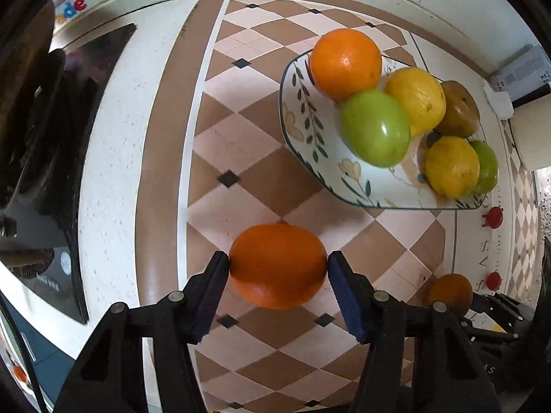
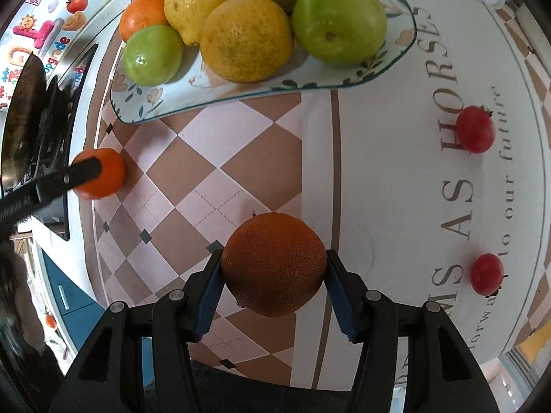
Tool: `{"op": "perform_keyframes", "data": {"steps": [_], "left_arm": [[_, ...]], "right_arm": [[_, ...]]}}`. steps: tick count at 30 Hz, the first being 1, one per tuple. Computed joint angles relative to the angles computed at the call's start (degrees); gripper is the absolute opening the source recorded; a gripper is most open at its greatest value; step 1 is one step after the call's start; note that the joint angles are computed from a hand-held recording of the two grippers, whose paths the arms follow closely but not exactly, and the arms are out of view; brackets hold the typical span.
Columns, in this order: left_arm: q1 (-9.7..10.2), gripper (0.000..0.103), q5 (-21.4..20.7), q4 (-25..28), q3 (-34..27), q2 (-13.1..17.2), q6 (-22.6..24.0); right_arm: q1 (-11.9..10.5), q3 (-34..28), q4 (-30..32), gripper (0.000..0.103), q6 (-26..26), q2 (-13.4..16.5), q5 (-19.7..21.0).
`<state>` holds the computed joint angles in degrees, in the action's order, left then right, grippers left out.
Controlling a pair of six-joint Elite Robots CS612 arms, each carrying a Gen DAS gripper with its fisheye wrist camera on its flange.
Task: Organize fruits
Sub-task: 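Carry both oranges over the floral plate with both tools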
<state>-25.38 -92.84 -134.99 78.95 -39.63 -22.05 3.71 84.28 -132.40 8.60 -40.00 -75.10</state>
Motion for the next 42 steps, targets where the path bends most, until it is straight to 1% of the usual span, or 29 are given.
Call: {"op": "perform_keyframes", "data": {"steps": [3, 5, 9, 11, 13, 14, 17, 19, 21, 27, 29, 31, 33, 36, 40, 42], "left_arm": [[0.11, 0.057, -0.6, -0.9, 0.8, -0.3, -1.7], [0.29, 0.057, -1.0, -1.3, 0.9, -0.3, -1.8], [0.38, 0.057, -0.4, -1.2, 0.6, -0.2, -0.2], [0.24, 0.057, 0.2, -0.6, -0.7, 0.4, 0.4], [0.16, 0.056, 0.5, -0.1, -1.1, 0.6, 0.3], [0.36, 0.056, 0.5, 0.4, -2.0, 1.2, 0.3], [0.14, 0.055, 0.3, 0.2, -2.2, 1.1, 0.1], [0.24, 0.055, -0.3, -0.2, -1.9, 0.7, -0.2], [0.63, 0.055, -1.6, -0.7, -1.9, 0.3, -1.0], [1.90, 0.055, -6.4, -3.6, -3.4, -0.5, -4.2], [2.35, 0.055, -7.5, -3.6, -5.2, 0.2, -5.3], [3.04, 0.055, -8.8, -2.7, -7.9, 1.8, -7.6], [3.48, 0.055, -10.2, -2.2, -9.6, 3.2, -10.1], [4.39, 0.055, -13.3, -0.1, -12.9, 5.7, -14.0], [5.46, 0.056, -17.4, 2.0, -15.8, 8.2, -18.4], [5.52, 0.056, -17.0, 1.1, -16.1, 8.4, -19.2]], "right_arm": [[-0.4, -0.1, 0.3, 0.060, 0.1, 0.2, 1.2], [-0.8, 0.0, 0.2, 0.060, 0.0, 0.2, 1.7], [-0.9, 0.5, -0.1, 0.060, -0.1, -0.1, 1.4], [-0.7, 0.8, -1.0, 0.060, 0.1, -0.3, 1.3], [-0.5, 1.1, -1.5, 0.060, -0.1, -0.5, 1.1], [-0.6, 1.2, -1.6, 0.059, -0.2, -0.6, 1.1], [-0.5, 1.9, -2.6, 0.059, -1.0, -1.2, 0.5], [-0.4, 2.3, -3.2, 0.059, -1.5, -1.5, 0.2], [-0.5, 2.5, -4.0, 0.059, -1.1, -1.8, 0.9], [-1.7, 2.6, -6.9, 0.059, 1.3, -2.8, 5.2], [-2.2, 2.2, -8.2, 0.059, 2.6, -2.9, 6.1], [-2.7, 1.6, -9.4, 0.059, 4.0, -2.8, 6.5], [-3.2, 0.7, -10.3, 0.059, 5.6, -2.5, 5.8], [-4.2, -0.8, -10.7, 0.059, 7.7, -2.0, 5.0], [-5.5, -4.4, -10.5, 0.059, 9.8, -0.5, 2.4], [-5.7, -6.3, -9.9, 0.059, 9.7, 0.4, 1.5]]}}
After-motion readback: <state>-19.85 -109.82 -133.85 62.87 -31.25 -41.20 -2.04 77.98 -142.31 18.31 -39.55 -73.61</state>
